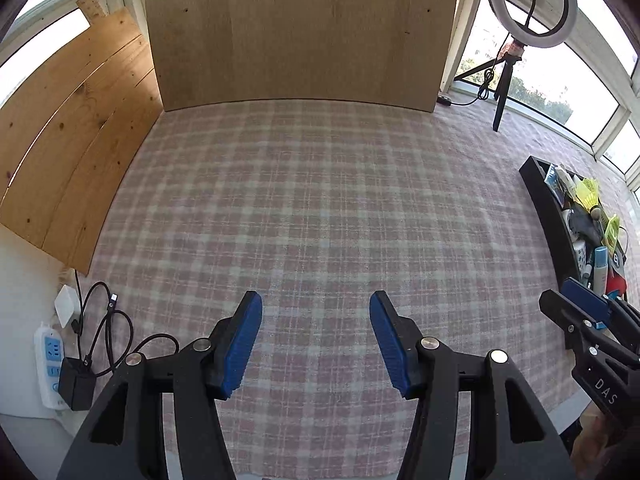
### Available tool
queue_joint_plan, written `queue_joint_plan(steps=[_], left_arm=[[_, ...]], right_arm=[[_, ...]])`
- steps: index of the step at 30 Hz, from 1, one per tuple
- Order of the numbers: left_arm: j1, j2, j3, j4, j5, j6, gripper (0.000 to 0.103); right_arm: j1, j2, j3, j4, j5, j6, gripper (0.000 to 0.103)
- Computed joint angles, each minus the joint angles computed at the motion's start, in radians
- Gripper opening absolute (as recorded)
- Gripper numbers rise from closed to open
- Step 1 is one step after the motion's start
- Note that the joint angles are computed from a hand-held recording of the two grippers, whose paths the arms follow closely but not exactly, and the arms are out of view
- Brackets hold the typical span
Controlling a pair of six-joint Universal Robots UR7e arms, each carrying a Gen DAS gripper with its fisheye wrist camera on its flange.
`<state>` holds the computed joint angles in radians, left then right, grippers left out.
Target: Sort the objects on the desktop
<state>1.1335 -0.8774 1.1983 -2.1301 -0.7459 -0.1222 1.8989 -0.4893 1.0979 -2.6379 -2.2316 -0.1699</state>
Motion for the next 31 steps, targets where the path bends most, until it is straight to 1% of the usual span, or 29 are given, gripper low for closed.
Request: queue_joint_plan(steps=[7, 10, 13, 18, 20, 25, 27, 28, 30, 31], left_arm=[[0.003, -0.01, 0.011, -0.03, -0.018, 0.021, 0.054], [0.01, -0.001, -0.007, -0.015, -0.033, 0.021, 0.054], [0.017, 0.012, -0.025, -0.003, -0.034, 0.015, 0.054], [0.023, 0.03, -0.034, -0.048, -0.034, 0.067, 0.054], [0.029, 0.042, -0.054, -0.03, -0.041, 0.061, 0.054], [0.049, 0.085, -0.135, 0.08, -0.065, 0.01, 0.054], [0.05, 0.085, -0.129, 0.061, -0.081, 0.022, 0.054], [0.047, 0.079, -0.113, 0.024, -0.09, 0.049, 0.054], [0.036, 0.075, -0.09, -0.038, -0.08, 0.102, 0.054], [0.032, 0.079, -0.094, -0.045, -0.076, 0.112, 0.054]], right_arm=[[0.004, 0.016, -0.016, 0.003, -0.017, 0.011, 0.04], [0.002, 0.02, -0.024, 0.01, -0.02, 0.016, 0.04], [0.002, 0.026, -0.033, 0.015, -0.027, 0.016, 0.04], [-0.003, 0.04, -0.054, 0.034, -0.037, 0.031, 0.04], [-0.006, 0.045, -0.064, 0.044, -0.039, 0.041, 0.04], [-0.01, 0.056, -0.082, 0.055, -0.045, 0.049, 0.041], [-0.012, 0.062, -0.091, 0.061, -0.049, 0.052, 0.041], [-0.012, 0.064, -0.095, 0.063, -0.052, 0.051, 0.041], [-0.012, 0.071, -0.105, 0.066, -0.06, 0.051, 0.041], [-0.013, 0.074, -0.109, 0.068, -0.061, 0.054, 0.041]])
